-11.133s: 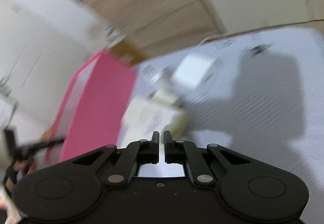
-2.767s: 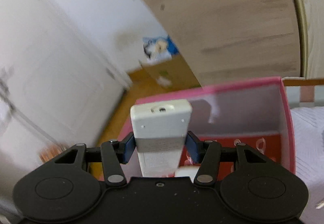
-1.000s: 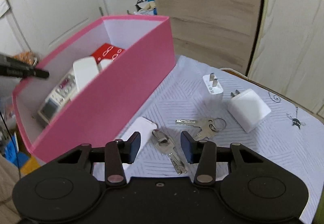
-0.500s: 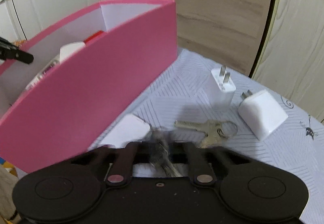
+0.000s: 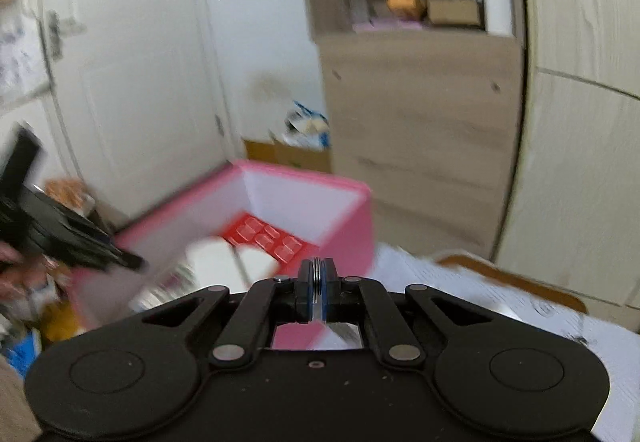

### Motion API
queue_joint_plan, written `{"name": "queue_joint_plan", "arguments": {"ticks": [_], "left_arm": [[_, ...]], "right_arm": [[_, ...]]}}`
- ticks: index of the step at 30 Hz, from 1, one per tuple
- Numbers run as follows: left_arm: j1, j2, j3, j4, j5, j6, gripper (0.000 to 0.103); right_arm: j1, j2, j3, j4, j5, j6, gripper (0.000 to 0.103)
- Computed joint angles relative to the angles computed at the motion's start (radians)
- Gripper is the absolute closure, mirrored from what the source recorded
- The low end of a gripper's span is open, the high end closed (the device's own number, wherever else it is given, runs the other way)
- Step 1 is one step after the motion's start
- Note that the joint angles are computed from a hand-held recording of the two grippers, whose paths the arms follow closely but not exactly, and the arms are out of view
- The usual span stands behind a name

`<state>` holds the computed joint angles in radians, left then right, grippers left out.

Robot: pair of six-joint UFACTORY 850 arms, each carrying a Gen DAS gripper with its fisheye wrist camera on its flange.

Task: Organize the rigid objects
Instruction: 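Grasp the silver keys with the right gripper and lift them, then lower the keys into the pink box with the right gripper and release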

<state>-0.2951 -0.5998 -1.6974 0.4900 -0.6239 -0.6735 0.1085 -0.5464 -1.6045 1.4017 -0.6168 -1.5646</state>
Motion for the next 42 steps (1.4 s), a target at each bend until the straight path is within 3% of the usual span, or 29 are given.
{"name": "queue_joint_plan", "arguments": {"ticks": [7,11,23,27,34,39,42], "left_arm": [[0.006,-0.002,-0.006,-0.040,-0.002,0.029,0.085],[0.014,-0.001,-0.008,-0.075,0.003,0.053,0.085],[0.014,0.011,0.015,-0.067,0.025,0.051,0.085],[0.014,0.013,0.018,-0.070,0.027,0.053,0.085],[0.015,0.016,0.023,-0.073,0.030,0.054,0.085],[0.018,0.022,0.032,-0.078,0.040,0.058,0.085],[0.018,0.023,0.034,-0.073,0.042,0.058,0.085]], "right_arm": [[0.031,-0.001,-0.034,-0.082,-0.126,0.092,0.098],[0.053,-0.035,-0.089,-0.177,-0.184,0.255,0.098],[0.109,-0.074,-0.137,-0.300,-0.233,0.396,0.098],[0.133,-0.114,-0.175,-0.408,-0.193,0.499,0.098],[0.167,-0.123,-0.170,-0.481,0.020,0.485,0.090],[0.127,-0.076,-0.135,-0.387,-0.019,0.405,0.082],[0.109,-0.036,-0.111,-0.448,-0.008,0.475,0.076]]}}
